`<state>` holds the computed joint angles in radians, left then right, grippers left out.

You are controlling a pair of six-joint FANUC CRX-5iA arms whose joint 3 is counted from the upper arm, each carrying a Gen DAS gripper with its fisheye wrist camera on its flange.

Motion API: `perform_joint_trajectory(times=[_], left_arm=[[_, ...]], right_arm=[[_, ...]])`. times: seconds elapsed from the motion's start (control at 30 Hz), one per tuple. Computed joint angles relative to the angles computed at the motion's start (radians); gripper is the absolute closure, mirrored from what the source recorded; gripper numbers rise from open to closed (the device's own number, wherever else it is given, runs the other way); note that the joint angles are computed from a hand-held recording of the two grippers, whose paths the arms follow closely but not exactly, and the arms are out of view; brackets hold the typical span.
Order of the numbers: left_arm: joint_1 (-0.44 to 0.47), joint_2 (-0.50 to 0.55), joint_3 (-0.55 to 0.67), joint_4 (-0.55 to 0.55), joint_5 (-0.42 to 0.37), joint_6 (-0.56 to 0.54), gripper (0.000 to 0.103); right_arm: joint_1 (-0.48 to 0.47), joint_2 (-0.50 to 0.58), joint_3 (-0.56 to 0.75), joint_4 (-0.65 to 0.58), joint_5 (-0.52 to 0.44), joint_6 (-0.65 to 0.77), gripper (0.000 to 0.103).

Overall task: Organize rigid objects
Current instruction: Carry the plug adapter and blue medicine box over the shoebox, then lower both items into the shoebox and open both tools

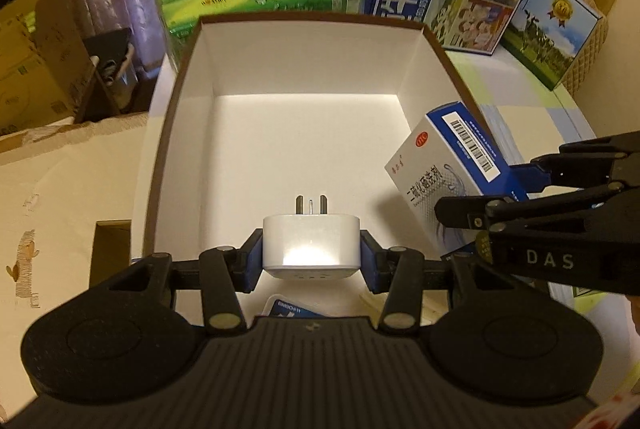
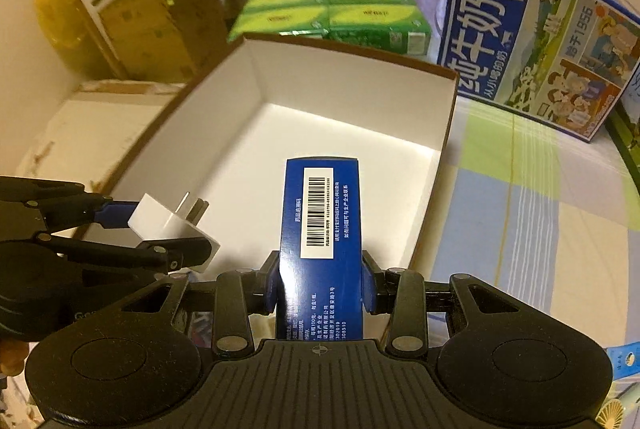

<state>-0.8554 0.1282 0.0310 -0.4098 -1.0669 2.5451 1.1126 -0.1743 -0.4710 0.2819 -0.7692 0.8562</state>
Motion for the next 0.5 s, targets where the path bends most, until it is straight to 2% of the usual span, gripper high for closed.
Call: perform_joint_trajectory(times=[0.17,0.23,0.33,0.5], left_arm=[[0.036,0.008,-0.02,0.036,0.045,-0.05,0.06],[0.049,0.012,-0.027,0.051,0.061,-0.068,0.06],[0.061,0.019,-0.034,0.066,0.079,-0.088,0.06],[0.076,0.034,-0.037,0.088,0.097,-0.114,0.06]], right_arm=[[0.003,0.044,-0.001,0.089,0.005,-0.092,0.067],[0.008,0.062,-0.004,0.135,-0.005,-0.135,0.063],[0.003,0.064,-0.005,0.132,0.002,-0.13,0.056],[-0.002,0.067,0.005,0.114,0.0,-0.11,0.054]])
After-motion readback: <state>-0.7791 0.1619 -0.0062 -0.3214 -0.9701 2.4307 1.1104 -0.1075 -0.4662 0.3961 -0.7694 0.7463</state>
